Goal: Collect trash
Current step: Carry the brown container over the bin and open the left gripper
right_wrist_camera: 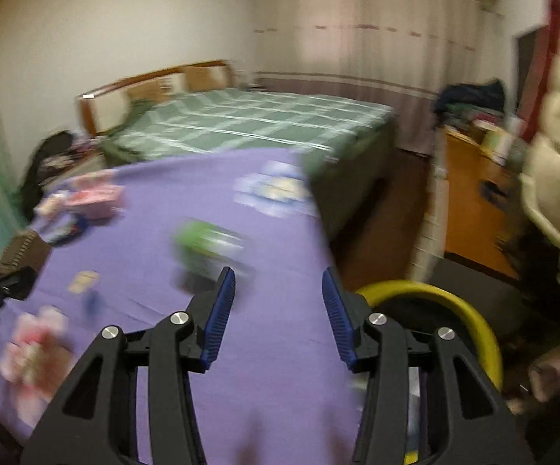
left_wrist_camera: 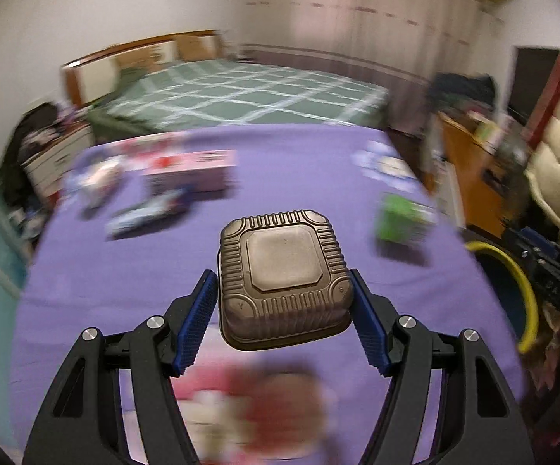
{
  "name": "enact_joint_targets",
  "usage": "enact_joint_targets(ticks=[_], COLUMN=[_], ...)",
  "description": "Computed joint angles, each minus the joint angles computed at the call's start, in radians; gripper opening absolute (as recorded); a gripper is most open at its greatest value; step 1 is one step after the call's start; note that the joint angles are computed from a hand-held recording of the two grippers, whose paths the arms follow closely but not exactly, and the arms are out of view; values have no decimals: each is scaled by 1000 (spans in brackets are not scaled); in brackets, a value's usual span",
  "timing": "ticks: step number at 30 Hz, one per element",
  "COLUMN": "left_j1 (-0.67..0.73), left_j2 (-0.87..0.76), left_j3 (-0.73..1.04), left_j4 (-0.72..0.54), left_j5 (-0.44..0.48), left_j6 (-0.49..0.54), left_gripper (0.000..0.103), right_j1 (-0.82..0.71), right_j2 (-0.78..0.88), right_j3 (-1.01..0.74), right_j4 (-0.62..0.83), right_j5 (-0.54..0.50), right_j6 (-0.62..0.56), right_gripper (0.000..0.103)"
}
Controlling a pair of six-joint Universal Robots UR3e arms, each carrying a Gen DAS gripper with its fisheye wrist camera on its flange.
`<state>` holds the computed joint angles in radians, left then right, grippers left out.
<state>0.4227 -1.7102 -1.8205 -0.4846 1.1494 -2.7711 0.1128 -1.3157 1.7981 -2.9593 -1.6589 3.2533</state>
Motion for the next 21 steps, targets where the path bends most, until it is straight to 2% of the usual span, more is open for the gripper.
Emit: enact_joint_targets(ticks=[5, 10, 16, 21], left_j1=[-235, -494, -712, -784], left_j2=[-80, -221, -424, -568], left_j3=[89, 261, 528, 707], left_j4=[-7, -34, -144, -214], left_j5=[34, 96, 146, 170], left_j6=[-46, -101, -139, -155], left_gripper=[67, 67, 67, 68], right_j1=[-224, -464, -696, -849], right_j2=[-219, -412, -619, -741], right_j3=[317, 556, 727, 785], right_j4=[-72, -110, -74, -4], right_j5=[39, 143, 260, 347], right_j6=[-20, -78, -155, -213], right_gripper=[45, 45, 45, 46])
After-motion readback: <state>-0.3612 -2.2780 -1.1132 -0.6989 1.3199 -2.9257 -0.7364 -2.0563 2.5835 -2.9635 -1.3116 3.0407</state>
